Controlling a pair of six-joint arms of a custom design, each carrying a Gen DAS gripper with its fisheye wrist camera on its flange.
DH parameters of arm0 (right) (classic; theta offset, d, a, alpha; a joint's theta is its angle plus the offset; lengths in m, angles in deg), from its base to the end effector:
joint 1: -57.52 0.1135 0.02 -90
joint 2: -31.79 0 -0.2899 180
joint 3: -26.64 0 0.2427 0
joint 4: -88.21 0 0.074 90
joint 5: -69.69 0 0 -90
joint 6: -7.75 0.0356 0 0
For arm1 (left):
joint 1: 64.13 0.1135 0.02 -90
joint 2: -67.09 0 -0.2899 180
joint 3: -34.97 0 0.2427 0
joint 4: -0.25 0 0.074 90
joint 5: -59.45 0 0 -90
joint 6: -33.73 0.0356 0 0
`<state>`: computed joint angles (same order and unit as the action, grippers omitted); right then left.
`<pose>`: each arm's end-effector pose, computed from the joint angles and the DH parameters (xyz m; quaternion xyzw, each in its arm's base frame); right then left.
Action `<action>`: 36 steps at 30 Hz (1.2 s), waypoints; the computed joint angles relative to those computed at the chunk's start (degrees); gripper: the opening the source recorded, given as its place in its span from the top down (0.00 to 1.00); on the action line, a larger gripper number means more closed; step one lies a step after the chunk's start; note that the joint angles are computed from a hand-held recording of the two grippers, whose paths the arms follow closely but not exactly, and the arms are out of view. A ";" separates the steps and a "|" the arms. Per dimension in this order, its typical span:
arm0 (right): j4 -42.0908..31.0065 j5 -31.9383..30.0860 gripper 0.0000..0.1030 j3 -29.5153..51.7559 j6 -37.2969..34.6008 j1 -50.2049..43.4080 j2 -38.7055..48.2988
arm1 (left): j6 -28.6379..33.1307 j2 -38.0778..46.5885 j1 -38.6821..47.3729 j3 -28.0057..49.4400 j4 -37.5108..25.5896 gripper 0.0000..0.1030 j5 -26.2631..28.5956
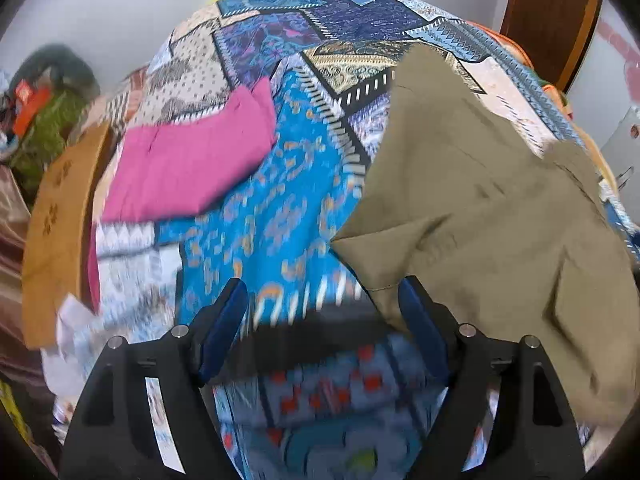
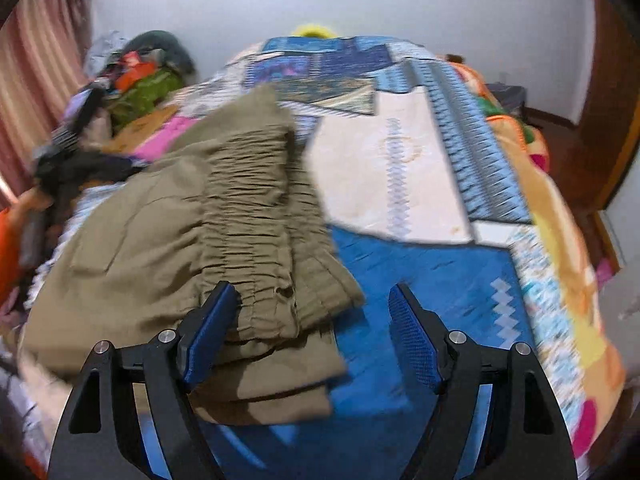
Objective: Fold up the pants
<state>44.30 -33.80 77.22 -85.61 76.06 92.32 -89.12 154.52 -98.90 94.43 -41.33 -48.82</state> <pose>0.1685 0.0653 0.2362 -0.2151 0.9200 0.1514 0.2906 0.2191 -0.1385 0.1883 -0.0119 0.9720 0.0323 0.2326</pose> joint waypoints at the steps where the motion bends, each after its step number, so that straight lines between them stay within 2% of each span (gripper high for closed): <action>1: 1.37 1.11 0.28 0.96 -0.31 -1.40 2.68 | -1.62 -1.26 -0.92 -0.83 -0.54 0.22 -0.06; 4: 1.25 2.22 0.29 4.02 0.30 -3.59 6.11 | -7.71 -3.37 -5.29 -2.14 -3.02 0.22 -3.01; 7: -1.28 -0.34 0.29 5.68 0.73 -5.55 3.84 | -13.15 -5.36 -7.67 -3.63 -4.07 0.22 -3.05; 12: -7.99 -6.34 0.29 5.66 2.39 -5.30 -2.71 | -15.95 -9.42 -8.24 -4.85 -5.25 0.24 -1.45; 15: -10.62 -6.25 0.29 4.77 4.71 -1.22 -6.60 | -16.99 -12.74 -7.97 -4.64 -6.67 0.24 -2.94; 18: -12.18 -5.45 0.29 3.26 7.81 4.72 -9.30 | -14.51 -12.81 -5.76 -2.81 -6.69 0.24 -2.77; 21: -10.38 -0.36 0.29 0.50 10.87 11.49 -9.46 | -9.91 -9.88 -2.93 -0.58 -4.19 0.23 -1.23; 24: -8.82 -1.93 0.29 -1.53 10.97 10.04 -8.89 | -4.69 -3.30 -0.11 2.83 -2.31 0.23 0.82; 27: -8.46 -0.79 0.29 -1.89 8.72 8.63 -8.31 | -2.09 4.50 1.40 6.52 -3.79 0.23 -0.63; 31: -7.72 1.68 0.29 -2.12 5.27 7.27 -7.92 | -2.62 1.63 4.26 1.78 0.63 0.23 3.75; 36: -5.15 1.37 0.29 -1.63 -1.42 0.45 -3.30 | -4.94 -3.58 2.20 -3.58 1.71 0.20 4.58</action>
<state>39.15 -32.43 75.58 -87.03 76.51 89.03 -94.05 150.94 -96.71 90.85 -39.62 -44.24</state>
